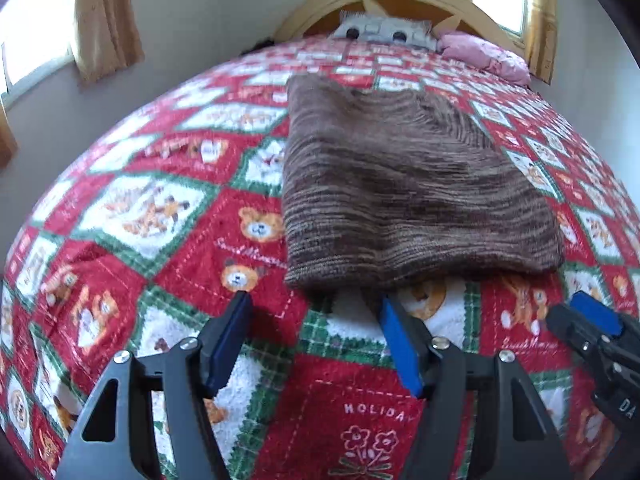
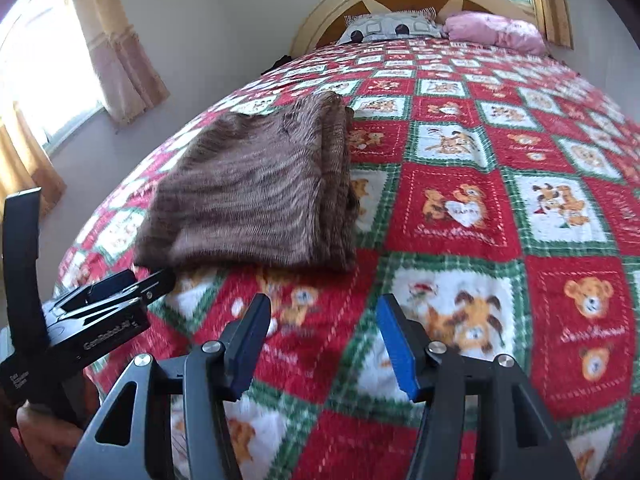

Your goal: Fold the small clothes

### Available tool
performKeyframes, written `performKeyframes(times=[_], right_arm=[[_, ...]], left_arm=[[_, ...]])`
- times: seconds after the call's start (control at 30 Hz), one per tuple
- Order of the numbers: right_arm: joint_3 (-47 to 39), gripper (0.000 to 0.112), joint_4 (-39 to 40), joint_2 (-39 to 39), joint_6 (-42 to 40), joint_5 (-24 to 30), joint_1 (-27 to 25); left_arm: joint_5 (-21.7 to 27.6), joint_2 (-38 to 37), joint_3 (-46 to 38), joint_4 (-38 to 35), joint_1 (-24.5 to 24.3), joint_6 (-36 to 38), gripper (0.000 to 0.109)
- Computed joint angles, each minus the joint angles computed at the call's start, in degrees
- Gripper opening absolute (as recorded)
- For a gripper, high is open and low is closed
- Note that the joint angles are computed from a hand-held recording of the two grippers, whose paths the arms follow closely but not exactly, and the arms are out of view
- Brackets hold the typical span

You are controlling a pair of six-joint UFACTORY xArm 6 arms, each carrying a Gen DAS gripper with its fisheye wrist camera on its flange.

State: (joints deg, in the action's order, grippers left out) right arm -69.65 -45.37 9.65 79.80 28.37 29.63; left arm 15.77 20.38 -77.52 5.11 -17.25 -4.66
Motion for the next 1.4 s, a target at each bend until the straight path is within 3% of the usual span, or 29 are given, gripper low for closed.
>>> performKeyframes(times=[0.07, 0.2, 0.4, 0.53, 0.7, 0.8, 0.9, 1.07, 1.37, 1.4], right_arm=[[-0.3, 0.057, 0.2, 0.0, -0.2, 1.7, 0.6], [-1.7, 0.058, 1.3, 0.3, -2.4, 7.1, 2.6], [-4.9, 0.072, 2.8, 1.9, -5.2, 14.0, 5.4], [-5.4, 0.075, 4.7, 1.8, -5.7, 16.1, 6.5], [-4.5, 0.075, 8.7, 0.1, -7.6, 18.1, 7.8], [-3.4, 0.075, 10.0, -1.4, -7.3, 19.0, 8.6], [-1.1, 0.075, 5.1, -4.5, -0.7, 18.8, 9.7], [-0.2, 0.075, -8.3, -9.4, 9.4, 23.6, 13.3], [-7.9, 0.076, -31.8, -10.4, 16.3, 42.4, 22.6], [-8.7, 0.080, -34.0, -10.3, 16.6, 44.4, 23.7]], left_arm=[[-1.2, -0.2, 0.8, 3.0, 0.1, -2.4, 0.070], [-0.8, -0.5, 0.9, -1.2, 0.0, 0.3, 0.070], [-2.0, -3.2, 4.8, 1.5, 0.0, -1.6, 0.074], [-0.1, -5.5, 7.2, -5.0, -0.1, 2.9, 0.088], [7.7, -9.3, 8.9, -12.6, -0.1, 11.2, 0.097], [12.4, -10.9, 9.0, -11.9, 0.0, 11.1, 0.098], [16.9, -11.8, 7.9, -8.5, -0.1, 6.7, 0.098], [9.6, -18.1, 13.2, -0.1, -1.4, 0.4, 0.098], [-4.8, -25.8, 17.7, 6.2, -0.5, -4.7, 0.101], [-6.9, -26.6, 18.1, 7.8, -0.3, -6.5, 0.102]])
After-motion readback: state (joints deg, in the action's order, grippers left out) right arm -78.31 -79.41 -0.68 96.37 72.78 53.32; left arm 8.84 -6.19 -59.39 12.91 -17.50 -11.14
